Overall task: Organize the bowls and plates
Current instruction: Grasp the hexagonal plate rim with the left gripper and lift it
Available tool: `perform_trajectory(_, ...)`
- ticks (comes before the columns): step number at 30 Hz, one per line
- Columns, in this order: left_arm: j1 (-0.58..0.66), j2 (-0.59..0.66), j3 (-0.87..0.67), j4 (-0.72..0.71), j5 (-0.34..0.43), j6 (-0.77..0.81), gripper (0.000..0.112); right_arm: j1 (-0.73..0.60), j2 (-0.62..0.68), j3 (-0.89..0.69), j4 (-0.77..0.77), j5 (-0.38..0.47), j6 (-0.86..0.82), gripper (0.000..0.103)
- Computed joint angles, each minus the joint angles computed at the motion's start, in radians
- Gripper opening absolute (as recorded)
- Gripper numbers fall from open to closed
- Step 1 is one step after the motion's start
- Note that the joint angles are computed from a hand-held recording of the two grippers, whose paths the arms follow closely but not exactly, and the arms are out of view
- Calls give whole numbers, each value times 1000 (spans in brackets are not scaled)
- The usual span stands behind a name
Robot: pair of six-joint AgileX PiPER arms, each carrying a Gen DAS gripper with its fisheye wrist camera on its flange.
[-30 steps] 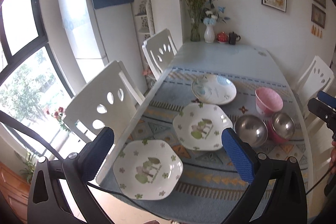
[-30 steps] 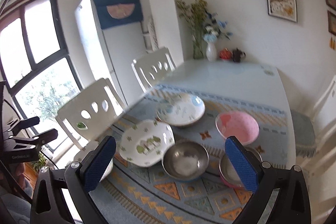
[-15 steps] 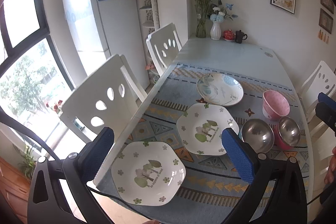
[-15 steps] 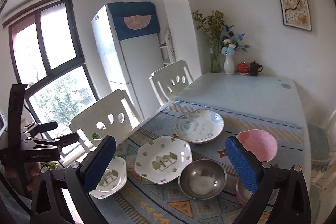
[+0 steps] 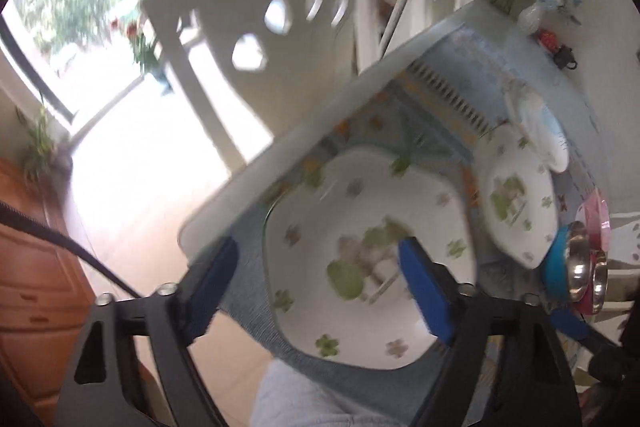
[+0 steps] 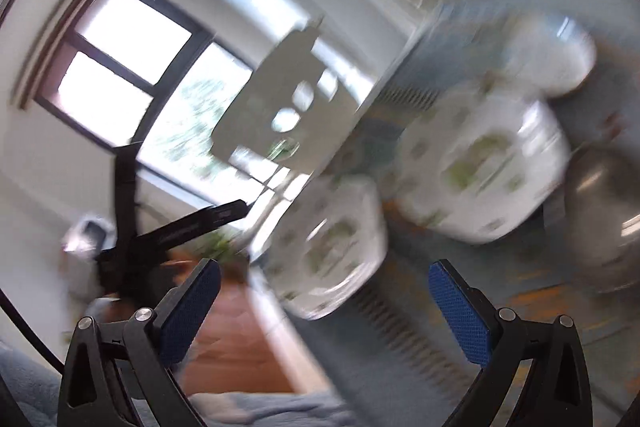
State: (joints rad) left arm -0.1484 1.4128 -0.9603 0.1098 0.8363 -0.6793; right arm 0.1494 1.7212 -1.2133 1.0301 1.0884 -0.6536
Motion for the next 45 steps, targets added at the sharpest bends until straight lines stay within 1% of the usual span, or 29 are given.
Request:
perform_trajectory(2, 42, 3, 88, -42, -64, 28, 70, 43, 127, -45, -2, 52, 69, 101)
perform_trajectory(3, 52, 3, 121, -52, -88, 30, 62, 64, 172, -63, -18, 52, 102, 97)
perform_trajectory(4, 66, 8, 148, -76, -106, 47, 54, 82, 204, -76, -36, 40, 123, 85)
perform_trajectory(5, 90, 19, 167, -131, -121, 97, 36, 100, 230, -90, -55, 23, 135, 74)
perform_trajectory(6, 115, 30, 182, -201, -133, 164, 30, 118, 254, -106, -78, 5, 148, 69)
perform_trajectory(7, 136, 37, 200, -268, -148, 231, 29, 128, 269, -120, -93, -3, 159, 64)
perform_trajectory(9, 154, 43, 220, -349, -174, 327, 19, 153, 296, -133, -102, -28, 169, 61)
perform_trajectory(13, 156, 37, 232, -350, -219, 341, 18, 180, 329, -171, -118, -67, 189, 57)
perform_trajectory(16, 236, 54, 247, -516, -232, 529, 18, 214, 329, -172, -153, -121, 214, 56)
perform_trajectory(18, 270, 64, 245, -572, -225, 607, 18, 227, 326, -154, -155, -139, 223, 55)
perform_trajectory(20, 266, 61, 234, -534, -212, 595, 18, 228, 318, -139, -156, -151, 227, 55)
perform_trajectory(22, 254, 40, 215, -418, -206, 503, 19, 227, 283, -95, -179, -197, 241, 55)
perform_trajectory(23, 248, 21, 198, -344, -209, 456, 22, 233, 267, -87, -215, -221, 281, 55)
perform_trajectory(24, 239, 12, 177, -299, -221, 435, 31, 242, 232, -65, -292, -264, 356, 55)
perform_trajectory(25, 233, -1, 156, -277, -235, 441, 35, 249, 202, -46, -358, -299, 415, 55)
perform_trajectory(26, 227, -8, 127, -283, -246, 479, 43, 253, 149, -1, -423, -355, 474, 57)
perform_trajectory(27, 216, 2, 79, -312, -243, 539, 62, 248, 102, 44, -447, -399, 504, 59)
perform_trajectory(29, 174, 47, -24, -372, -230, 645, 75, 226, 31, 120, -459, -475, 548, 65)
perform_trajectory(30, 153, 76, -68, -417, -231, 708, 76, 218, 12, 140, -471, -501, 581, 69)
perform_trajectory(32, 98, 185, -196, -483, -216, 786, 78, 183, -8, 181, -469, -576, 661, 85)
perform_trajectory(34, 50, 315, -336, -438, -180, 718, 78, 153, 14, 187, -373, -613, 645, 86)
perform_trajectory(36, 20, 485, -529, -433, -82, 684, 78, 97, 65, 173, -221, -589, 527, 86)
perform_trajectory(38, -3, 612, -675, -458, -18, 713, 76, 68, 103, 162, -159, -580, 485, 86)
perform_trajectory(40, -41, 704, -781, -411, 20, 717, 69, 77, 109, 183, -62, -637, 405, 90)
perform_trajectory(41, -59, 759, -852, -373, 59, 715, 53, 97, 114, 184, -68, -682, 401, 90)
perform_trajectory(42, -64, 822, -939, -355, 121, 710, 42, 104, 127, 170, -85, -691, 408, 91)
perform_trajectory(43, -65, 876, -1016, -378, 183, 701, 40, 129, 143, 155, -111, -723, 437, 92)
perform_trajectory(44, -57, 896, -1052, -413, 206, 707, 38, 152, 139, 153, -165, -755, 499, 92)
perform_trajectory(45, -51, 903, -1065, -433, 210, 718, 29, 162, 144, 147, -192, -777, 532, 92)
